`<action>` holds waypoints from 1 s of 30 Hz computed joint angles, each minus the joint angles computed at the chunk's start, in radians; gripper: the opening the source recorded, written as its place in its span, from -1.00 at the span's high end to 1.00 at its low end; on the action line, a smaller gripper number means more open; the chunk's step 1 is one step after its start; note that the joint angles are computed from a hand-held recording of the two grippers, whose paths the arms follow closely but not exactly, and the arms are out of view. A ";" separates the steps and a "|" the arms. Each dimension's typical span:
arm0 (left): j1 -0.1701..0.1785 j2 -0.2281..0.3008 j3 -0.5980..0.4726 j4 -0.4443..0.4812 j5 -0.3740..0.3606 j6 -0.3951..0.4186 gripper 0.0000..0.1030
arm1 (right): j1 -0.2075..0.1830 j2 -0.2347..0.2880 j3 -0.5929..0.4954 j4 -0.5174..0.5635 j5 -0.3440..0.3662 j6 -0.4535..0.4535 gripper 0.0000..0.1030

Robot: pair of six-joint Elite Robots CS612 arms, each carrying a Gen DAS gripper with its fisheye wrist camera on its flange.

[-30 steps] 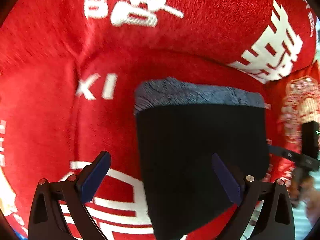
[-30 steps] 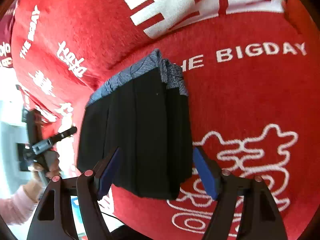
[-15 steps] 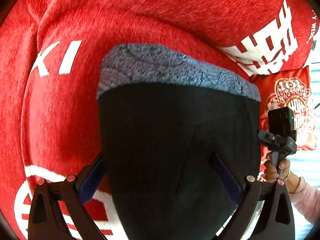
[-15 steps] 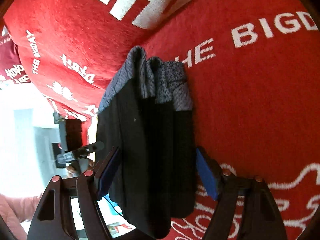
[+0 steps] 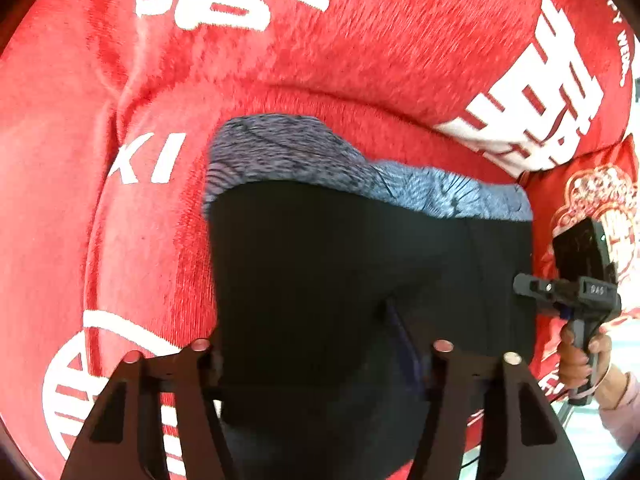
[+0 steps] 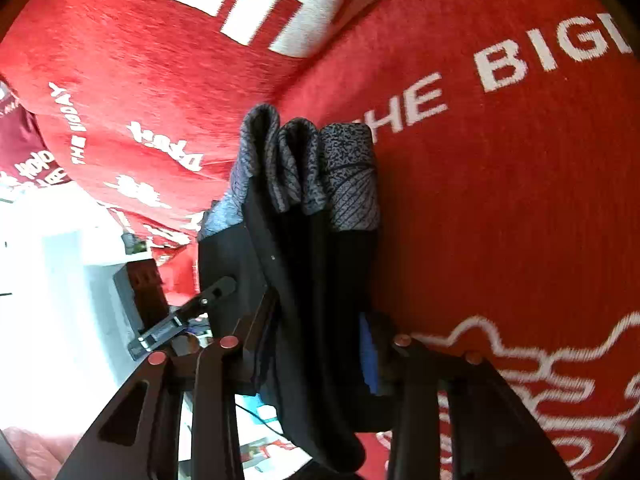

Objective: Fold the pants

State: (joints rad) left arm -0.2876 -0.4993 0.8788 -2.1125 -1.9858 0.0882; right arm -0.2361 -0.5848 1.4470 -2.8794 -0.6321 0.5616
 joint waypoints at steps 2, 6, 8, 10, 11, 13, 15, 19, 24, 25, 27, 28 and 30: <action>0.001 -0.021 0.022 -0.007 -0.002 0.005 -0.12 | 0.003 -0.011 0.007 0.006 0.008 -0.014 0.25; 0.004 -0.066 0.073 -0.015 -0.001 0.029 -0.12 | 0.013 -0.035 0.030 -0.004 0.017 -0.007 0.26; 0.013 -0.083 0.089 0.003 -0.021 0.043 -0.12 | 0.017 -0.054 0.060 -0.039 0.016 0.009 0.26; 0.020 -0.102 0.111 0.014 -0.031 0.070 -0.12 | 0.025 -0.068 0.089 -0.090 0.015 0.046 0.26; 0.022 -0.112 0.125 0.018 -0.031 0.089 -0.12 | 0.026 -0.079 0.111 -0.113 0.015 0.062 0.26; 0.025 -0.127 0.150 0.025 -0.023 0.119 -0.12 | 0.036 -0.089 0.138 -0.147 0.003 0.094 0.26; 0.029 -0.137 0.173 0.030 -0.018 0.133 -0.12 | 0.049 -0.096 0.162 -0.178 -0.012 0.124 0.26; 0.044 -0.144 0.210 0.037 -0.011 0.145 -0.12 | 0.067 -0.097 0.198 -0.210 -0.037 0.169 0.26; 0.060 -0.138 0.273 -0.074 0.007 0.106 -0.38 | 0.097 -0.087 0.198 -0.173 -0.120 0.126 0.15; 0.059 -0.139 0.285 -0.108 0.018 0.093 -0.60 | 0.099 -0.083 0.198 -0.184 -0.138 0.129 0.11; 0.056 -0.136 0.296 -0.153 0.053 0.080 -0.89 | 0.098 -0.079 0.201 -0.187 -0.162 0.132 -0.07; 0.053 -0.135 0.302 -0.175 0.079 0.067 -1.00 | 0.101 -0.082 0.200 -0.168 -0.184 0.111 -0.14; 0.055 -0.129 0.296 -0.171 0.076 0.054 -1.00 | 0.107 -0.090 0.201 -0.147 -0.220 0.086 -0.23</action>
